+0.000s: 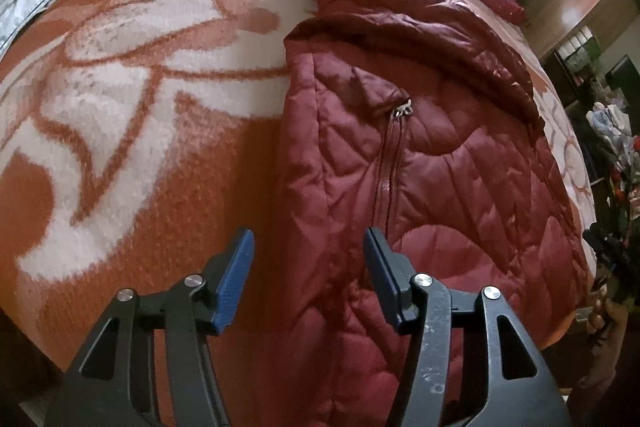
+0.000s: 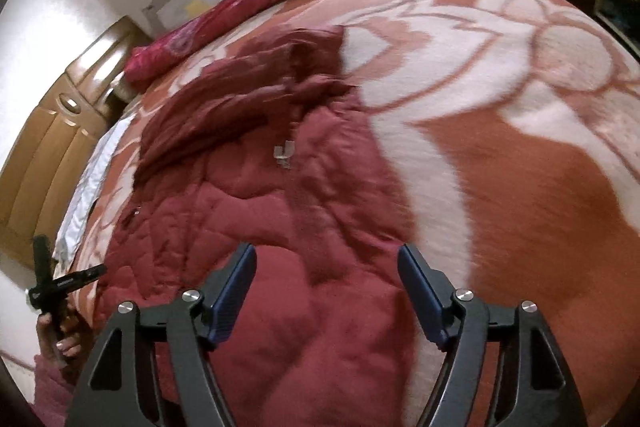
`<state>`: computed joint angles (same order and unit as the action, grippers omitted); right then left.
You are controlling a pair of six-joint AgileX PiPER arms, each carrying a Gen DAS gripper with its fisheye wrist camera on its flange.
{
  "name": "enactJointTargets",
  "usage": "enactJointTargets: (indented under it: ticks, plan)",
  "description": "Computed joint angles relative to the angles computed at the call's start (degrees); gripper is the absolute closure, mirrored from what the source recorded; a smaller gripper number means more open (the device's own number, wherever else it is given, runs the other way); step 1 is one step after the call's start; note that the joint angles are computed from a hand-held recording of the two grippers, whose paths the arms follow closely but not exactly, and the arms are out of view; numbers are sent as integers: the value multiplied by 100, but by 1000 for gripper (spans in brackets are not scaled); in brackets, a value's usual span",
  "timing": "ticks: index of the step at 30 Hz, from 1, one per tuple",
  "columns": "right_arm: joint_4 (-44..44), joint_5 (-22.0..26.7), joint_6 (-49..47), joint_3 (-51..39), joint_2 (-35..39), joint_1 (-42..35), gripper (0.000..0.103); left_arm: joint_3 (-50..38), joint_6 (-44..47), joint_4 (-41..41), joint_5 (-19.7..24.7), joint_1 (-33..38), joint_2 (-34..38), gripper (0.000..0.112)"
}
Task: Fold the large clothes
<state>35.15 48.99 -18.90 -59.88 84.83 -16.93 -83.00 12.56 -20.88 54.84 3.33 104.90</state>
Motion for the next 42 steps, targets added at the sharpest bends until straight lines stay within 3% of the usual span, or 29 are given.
enactJointTargets:
  ticks: [8,12,15,17,25,38,39,40,42]
  plan:
    - [640,362,-798,491,153,-765,28,334,309,-276,95,192,-112,57]
    - [942,478,-1043,631,388,-748,28,440,474,-398,164,232,-130,56]
    - [1134,597,-1222,714,484,-743,28,504,560,-450,184,254,-153,45]
    - [1215,692,-1331,747,492,-767,28,570,665,-546,222,303,-155,45]
    - [1596,1393,-1962,854,608,-1028,27,850,1208,-977,406,477,-216,35]
    - [2273,1951,-2765,981,1092,-1199,29,1107,2102,-1708,737,401,-246,35]
    - [2248,1932,-2758,977,1079,-1173,32,1131,2180,-1748,736,395,-267,39]
    - [2214,1894,-2742,983,1046,-1138,43,1128,2215,-1764,721,372,-273,55]
    - [2207,1930,-2731,990,1066,-1128,62,1128,2258,-1740,697,333,-325,75]
